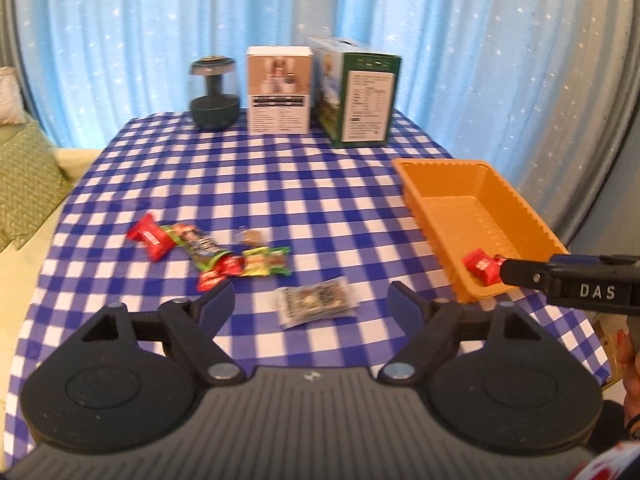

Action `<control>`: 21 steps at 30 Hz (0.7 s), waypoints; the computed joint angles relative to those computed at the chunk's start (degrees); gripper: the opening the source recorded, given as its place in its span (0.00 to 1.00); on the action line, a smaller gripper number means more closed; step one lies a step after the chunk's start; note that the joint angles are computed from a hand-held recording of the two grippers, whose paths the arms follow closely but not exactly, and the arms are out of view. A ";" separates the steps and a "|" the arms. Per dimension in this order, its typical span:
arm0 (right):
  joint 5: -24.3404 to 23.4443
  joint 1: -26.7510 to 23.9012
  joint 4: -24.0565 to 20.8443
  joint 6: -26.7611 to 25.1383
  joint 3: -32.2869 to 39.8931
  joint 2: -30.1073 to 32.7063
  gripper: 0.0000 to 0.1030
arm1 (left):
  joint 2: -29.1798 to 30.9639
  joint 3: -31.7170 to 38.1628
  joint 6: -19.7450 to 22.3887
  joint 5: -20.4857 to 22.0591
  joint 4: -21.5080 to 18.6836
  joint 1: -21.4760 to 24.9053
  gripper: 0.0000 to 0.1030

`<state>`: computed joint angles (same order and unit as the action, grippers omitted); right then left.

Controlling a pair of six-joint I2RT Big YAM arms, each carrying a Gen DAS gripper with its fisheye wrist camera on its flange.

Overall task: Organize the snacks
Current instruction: 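Withdraw both open tools from the tray toward the remaining snacks, then grasp the clear snack packet with the right tool while the left tool grasps a red-and-white wrapped candy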

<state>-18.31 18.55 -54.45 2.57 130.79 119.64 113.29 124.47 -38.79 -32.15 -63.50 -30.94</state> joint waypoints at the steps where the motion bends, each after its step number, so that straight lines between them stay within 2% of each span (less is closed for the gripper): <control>1: -0.14 0.26 0.47 0.04 -1.12 -0.65 0.73 | -1.21 -1.87 -0.56 -0.34 0.71 -0.02 0.81; 6: -0.24 1.73 2.42 0.08 -5.96 -3.54 0.73 | -6.17 -9.25 -1.94 -1.40 2.40 0.04 0.84; 12: 0.09 3.00 4.21 0.13 -10.61 -5.82 0.73 | -9.91 -15.14 -3.93 -2.83 2.58 0.12 0.87; 21: -0.92 4.53 4.23 -0.94 -11.62 -5.09 0.73 | -11.83 -19.70 -3.16 -1.32 4.53 1.34 0.88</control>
